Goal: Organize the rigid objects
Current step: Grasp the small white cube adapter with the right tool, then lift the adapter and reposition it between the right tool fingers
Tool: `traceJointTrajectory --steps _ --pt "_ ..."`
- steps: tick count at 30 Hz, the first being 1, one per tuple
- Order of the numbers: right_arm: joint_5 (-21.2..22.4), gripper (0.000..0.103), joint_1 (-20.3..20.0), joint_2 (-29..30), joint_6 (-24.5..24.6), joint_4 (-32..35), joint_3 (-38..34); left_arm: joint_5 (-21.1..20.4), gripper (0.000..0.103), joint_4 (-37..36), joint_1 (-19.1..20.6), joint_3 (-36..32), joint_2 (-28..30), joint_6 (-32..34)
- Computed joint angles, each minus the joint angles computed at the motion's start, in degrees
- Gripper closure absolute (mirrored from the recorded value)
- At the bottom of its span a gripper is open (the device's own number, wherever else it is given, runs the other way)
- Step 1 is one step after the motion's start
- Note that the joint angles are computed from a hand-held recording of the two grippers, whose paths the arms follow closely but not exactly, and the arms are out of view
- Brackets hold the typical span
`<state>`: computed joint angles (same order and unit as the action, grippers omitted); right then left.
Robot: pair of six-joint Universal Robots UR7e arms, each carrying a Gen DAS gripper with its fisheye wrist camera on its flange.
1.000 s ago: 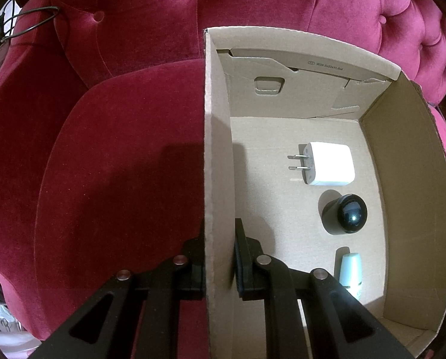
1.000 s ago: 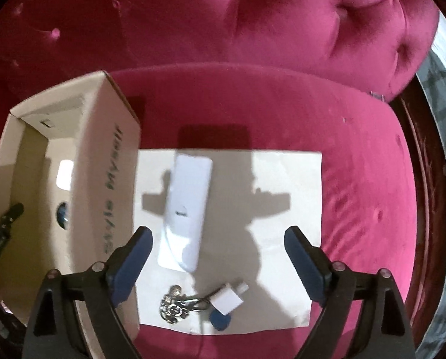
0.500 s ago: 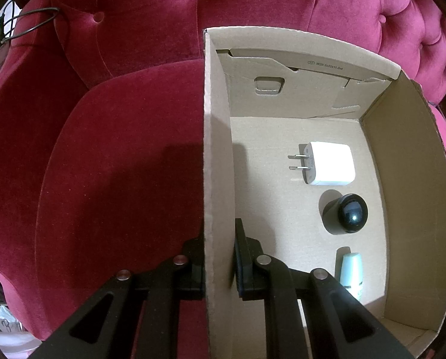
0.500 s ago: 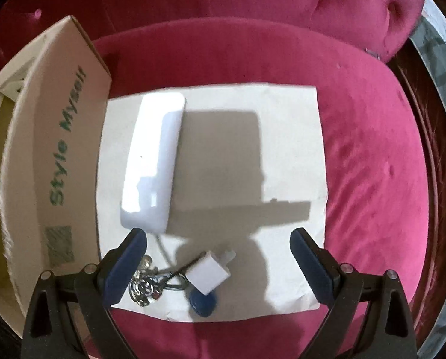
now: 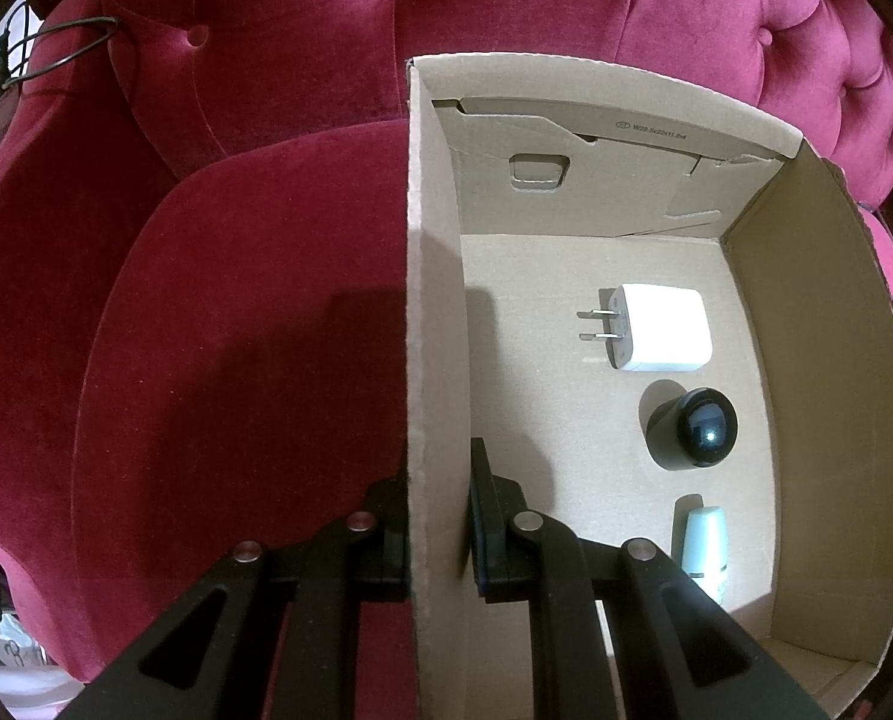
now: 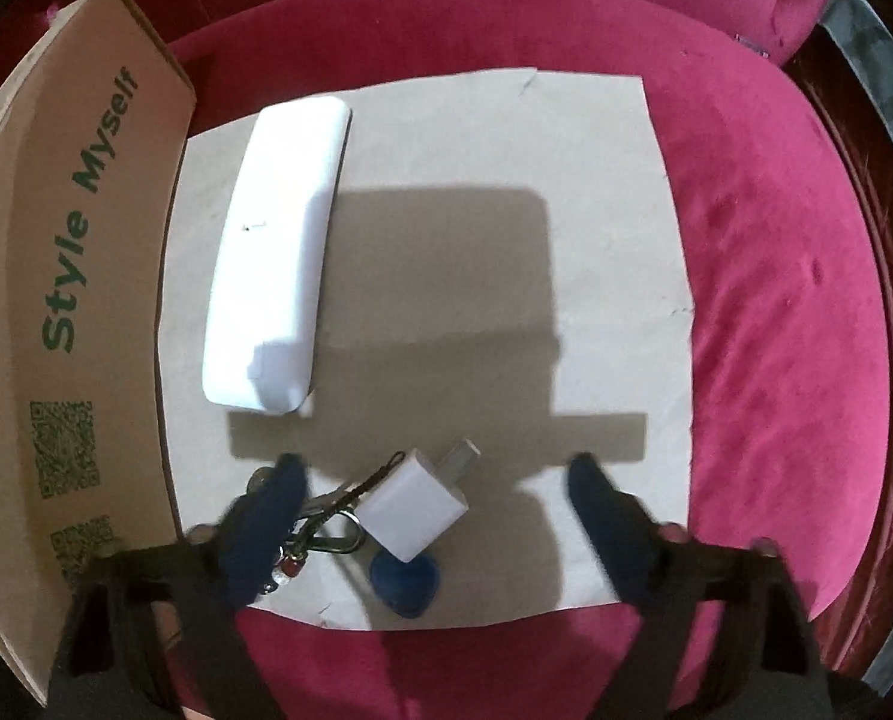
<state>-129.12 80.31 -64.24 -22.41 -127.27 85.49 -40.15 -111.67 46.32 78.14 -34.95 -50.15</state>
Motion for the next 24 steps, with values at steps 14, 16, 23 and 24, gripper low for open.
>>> traceJointTrajectory --steps 14,16,23,24 --pt "1.0 0.065 -0.2 -0.4 3.3 4.3 -0.8 0.5 0.089 0.8 -0.2 -0.3 0.3 -0.5" --pt "0.7 0.065 0.8 -0.5 4.3 4.2 -0.3 0.5 0.089 0.9 -0.1 -0.3 0.3 -0.5" --pt "0.7 0.065 1.9 -1.9 4.4 4.5 0.2 0.5 0.089 1.0 -0.2 -0.4 0.3 -0.6" --pt "0.7 0.065 2.1 -2.0 4.4 4.6 0.2 0.5 0.089 1.1 -0.2 -0.4 0.3 -0.6"
